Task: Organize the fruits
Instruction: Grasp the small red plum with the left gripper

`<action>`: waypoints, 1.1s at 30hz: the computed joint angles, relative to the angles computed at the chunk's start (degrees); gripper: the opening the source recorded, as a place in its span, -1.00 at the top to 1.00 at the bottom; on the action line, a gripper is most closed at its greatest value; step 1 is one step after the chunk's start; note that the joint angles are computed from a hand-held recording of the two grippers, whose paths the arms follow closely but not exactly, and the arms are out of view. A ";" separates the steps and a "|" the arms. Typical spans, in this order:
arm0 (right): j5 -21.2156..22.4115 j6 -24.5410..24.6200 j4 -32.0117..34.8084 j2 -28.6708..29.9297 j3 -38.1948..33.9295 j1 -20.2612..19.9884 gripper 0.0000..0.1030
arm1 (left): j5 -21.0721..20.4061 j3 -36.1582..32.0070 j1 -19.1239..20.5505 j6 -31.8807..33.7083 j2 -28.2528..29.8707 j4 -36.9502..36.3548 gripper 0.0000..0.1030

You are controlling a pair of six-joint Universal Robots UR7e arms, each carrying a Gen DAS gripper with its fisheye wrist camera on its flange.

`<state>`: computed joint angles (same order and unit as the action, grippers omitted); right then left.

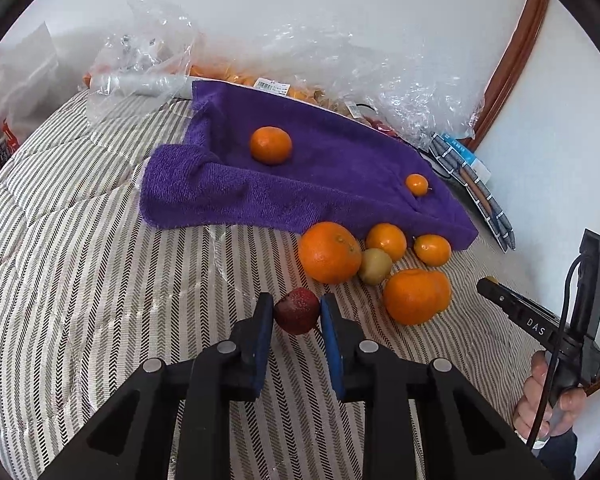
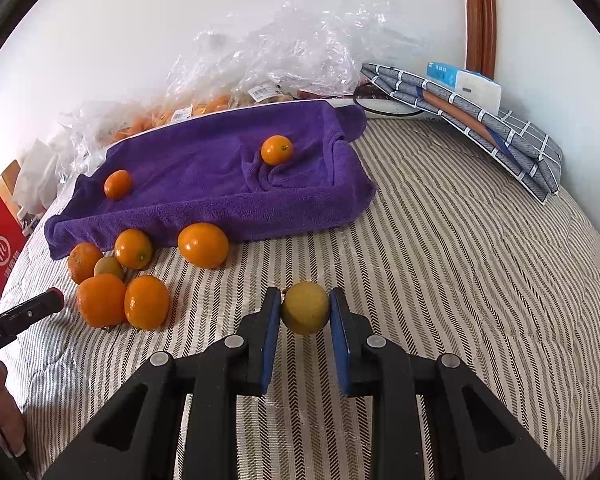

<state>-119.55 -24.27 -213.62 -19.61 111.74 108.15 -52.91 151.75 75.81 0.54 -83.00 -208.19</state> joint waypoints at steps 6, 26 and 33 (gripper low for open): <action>-0.12 0.42 -0.57 -0.04 0.11 0.01 0.52 | 0.19 0.65 -0.07 -0.25 0.61 -3.66 0.55; 2.24 -0.59 -2.01 -0.61 1.31 -0.46 0.52 | -2.67 0.98 2.18 -1.96 0.16 -6.97 0.55; 2.09 0.99 2.34 -1.71 0.59 -0.38 0.52 | 0.24 1.73 0.94 -1.65 0.14 -9.84 0.55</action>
